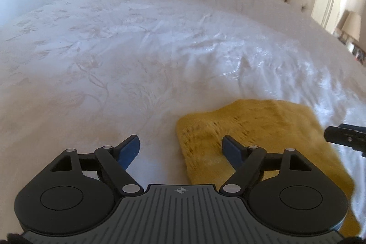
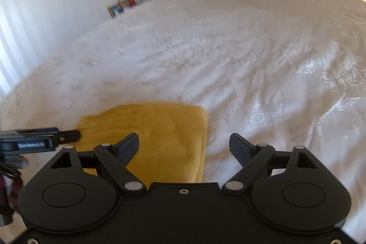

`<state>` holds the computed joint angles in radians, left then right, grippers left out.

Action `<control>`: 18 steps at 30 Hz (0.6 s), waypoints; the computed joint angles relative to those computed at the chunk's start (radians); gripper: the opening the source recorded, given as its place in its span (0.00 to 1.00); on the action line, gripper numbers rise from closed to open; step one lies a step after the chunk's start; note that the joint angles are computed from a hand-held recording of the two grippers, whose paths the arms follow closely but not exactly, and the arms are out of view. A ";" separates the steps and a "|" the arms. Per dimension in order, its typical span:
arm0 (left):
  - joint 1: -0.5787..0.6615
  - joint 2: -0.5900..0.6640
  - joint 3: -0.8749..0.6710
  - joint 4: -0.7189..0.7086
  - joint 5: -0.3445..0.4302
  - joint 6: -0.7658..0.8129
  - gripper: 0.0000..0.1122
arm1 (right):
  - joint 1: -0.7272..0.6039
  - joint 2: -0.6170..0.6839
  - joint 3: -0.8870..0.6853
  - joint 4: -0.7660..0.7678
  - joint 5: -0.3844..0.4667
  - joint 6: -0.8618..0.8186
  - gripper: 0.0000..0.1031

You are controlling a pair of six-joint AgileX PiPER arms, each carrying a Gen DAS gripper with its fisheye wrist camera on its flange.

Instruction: Fold small clothes

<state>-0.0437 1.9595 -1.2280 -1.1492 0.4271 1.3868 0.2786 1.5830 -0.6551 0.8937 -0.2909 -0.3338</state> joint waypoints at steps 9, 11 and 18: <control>0.026 -0.212 0.299 -0.194 0.004 0.256 0.73 | 0.175 -0.114 0.171 0.229 -0.095 -0.059 0.94; 0.014 -0.208 0.324 -0.195 -0.031 0.266 0.74 | 0.184 -0.081 0.173 0.375 -0.090 -0.170 0.94; 0.023 -0.185 0.347 -0.124 -0.062 0.177 0.80 | 0.212 -0.156 0.232 0.538 -0.109 -0.258 0.94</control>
<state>-0.0205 1.7745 -0.8812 -1.2735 0.3647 1.5634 0.4910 1.4269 -0.4233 1.4319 -0.3996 -0.5921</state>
